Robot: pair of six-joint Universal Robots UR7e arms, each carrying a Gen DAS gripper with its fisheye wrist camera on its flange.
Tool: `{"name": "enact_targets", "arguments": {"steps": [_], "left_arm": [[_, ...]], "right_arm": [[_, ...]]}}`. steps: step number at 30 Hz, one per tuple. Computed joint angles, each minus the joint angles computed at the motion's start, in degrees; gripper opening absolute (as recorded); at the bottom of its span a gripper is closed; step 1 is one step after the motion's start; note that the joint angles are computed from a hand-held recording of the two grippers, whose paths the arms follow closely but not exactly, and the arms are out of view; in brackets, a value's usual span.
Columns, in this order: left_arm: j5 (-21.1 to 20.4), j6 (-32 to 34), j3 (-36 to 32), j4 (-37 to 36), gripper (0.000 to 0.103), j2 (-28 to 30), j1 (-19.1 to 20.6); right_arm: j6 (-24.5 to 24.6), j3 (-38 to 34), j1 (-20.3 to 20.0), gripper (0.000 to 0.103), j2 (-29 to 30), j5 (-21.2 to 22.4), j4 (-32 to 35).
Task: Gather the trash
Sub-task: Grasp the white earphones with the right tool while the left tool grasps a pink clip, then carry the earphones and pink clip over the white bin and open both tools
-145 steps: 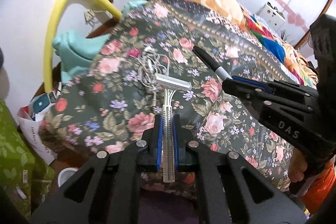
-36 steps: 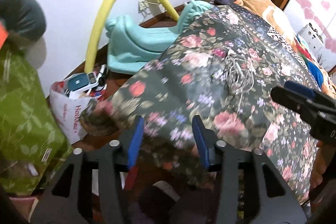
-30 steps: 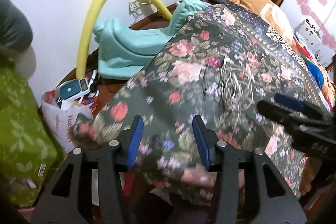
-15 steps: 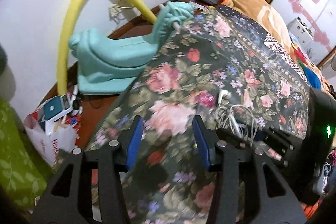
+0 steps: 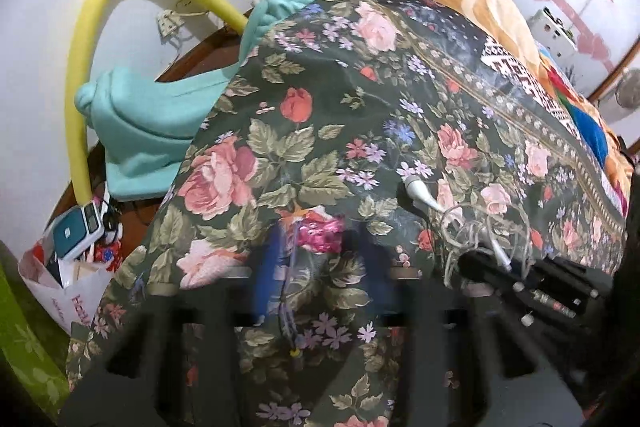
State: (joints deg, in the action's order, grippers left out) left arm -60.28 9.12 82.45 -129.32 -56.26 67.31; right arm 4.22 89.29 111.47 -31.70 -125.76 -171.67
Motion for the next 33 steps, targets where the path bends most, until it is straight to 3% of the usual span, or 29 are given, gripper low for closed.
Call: {"name": "enact_targets", "arguments": {"steps": [14,33], "left_arm": [[1.6,-0.3,7.0,-2.8,0.024,-9.0,-4.2],[9.1,-5.0,18.7,-1.7,0.024,-30.9,-8.6]], "right_arm": [[-0.2,-2.8,4.9,0.008,0.4,-1.1,-0.4],[-1.6,-6.5,15.6,0.008,2.6,-1.6,1.1]]}}
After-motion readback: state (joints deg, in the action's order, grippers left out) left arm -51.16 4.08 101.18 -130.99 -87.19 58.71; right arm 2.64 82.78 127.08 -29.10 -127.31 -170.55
